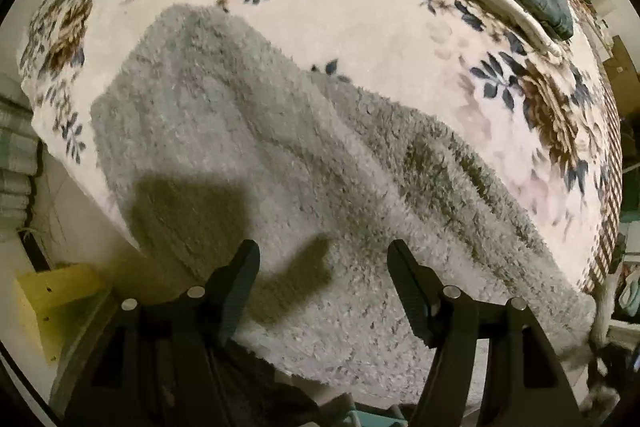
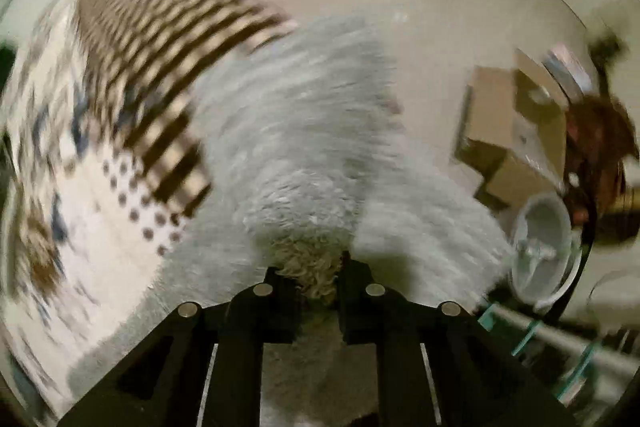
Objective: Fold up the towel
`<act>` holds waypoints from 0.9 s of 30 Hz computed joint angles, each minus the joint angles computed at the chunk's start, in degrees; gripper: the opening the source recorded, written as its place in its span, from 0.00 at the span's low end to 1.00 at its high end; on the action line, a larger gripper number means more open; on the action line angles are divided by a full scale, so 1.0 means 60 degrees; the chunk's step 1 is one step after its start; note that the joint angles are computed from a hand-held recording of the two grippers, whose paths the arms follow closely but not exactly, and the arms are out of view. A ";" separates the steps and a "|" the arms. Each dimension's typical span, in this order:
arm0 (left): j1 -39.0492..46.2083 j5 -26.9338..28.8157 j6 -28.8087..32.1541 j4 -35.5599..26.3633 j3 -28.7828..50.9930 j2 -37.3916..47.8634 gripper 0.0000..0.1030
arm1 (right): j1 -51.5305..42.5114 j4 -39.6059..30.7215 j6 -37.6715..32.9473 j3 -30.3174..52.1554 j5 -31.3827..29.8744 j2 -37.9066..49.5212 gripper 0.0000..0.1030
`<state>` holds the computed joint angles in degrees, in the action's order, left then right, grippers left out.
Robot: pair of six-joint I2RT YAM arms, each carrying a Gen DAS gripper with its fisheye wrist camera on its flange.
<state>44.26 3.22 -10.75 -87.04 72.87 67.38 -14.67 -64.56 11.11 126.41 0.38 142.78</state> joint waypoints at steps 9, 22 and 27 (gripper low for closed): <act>0.1508 0.0015 0.1352 -0.0101 -0.0407 -0.0255 0.62 | -0.2514 -0.1285 0.0914 -0.0418 -0.1538 0.0482 0.58; 0.6156 0.0060 0.3875 0.1087 0.0753 0.2007 0.62 | 0.0915 0.1379 0.0754 -0.7738 -0.3038 -0.4240 0.64; 0.6142 -0.0465 0.4224 0.2195 0.0705 0.3107 0.62 | 0.2941 0.2628 0.2534 -1.0179 -0.4538 -0.4731 0.64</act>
<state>81.11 0.43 14.59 -73.87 77.10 86.02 2.98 -48.79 26.31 65.34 -26.84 114.39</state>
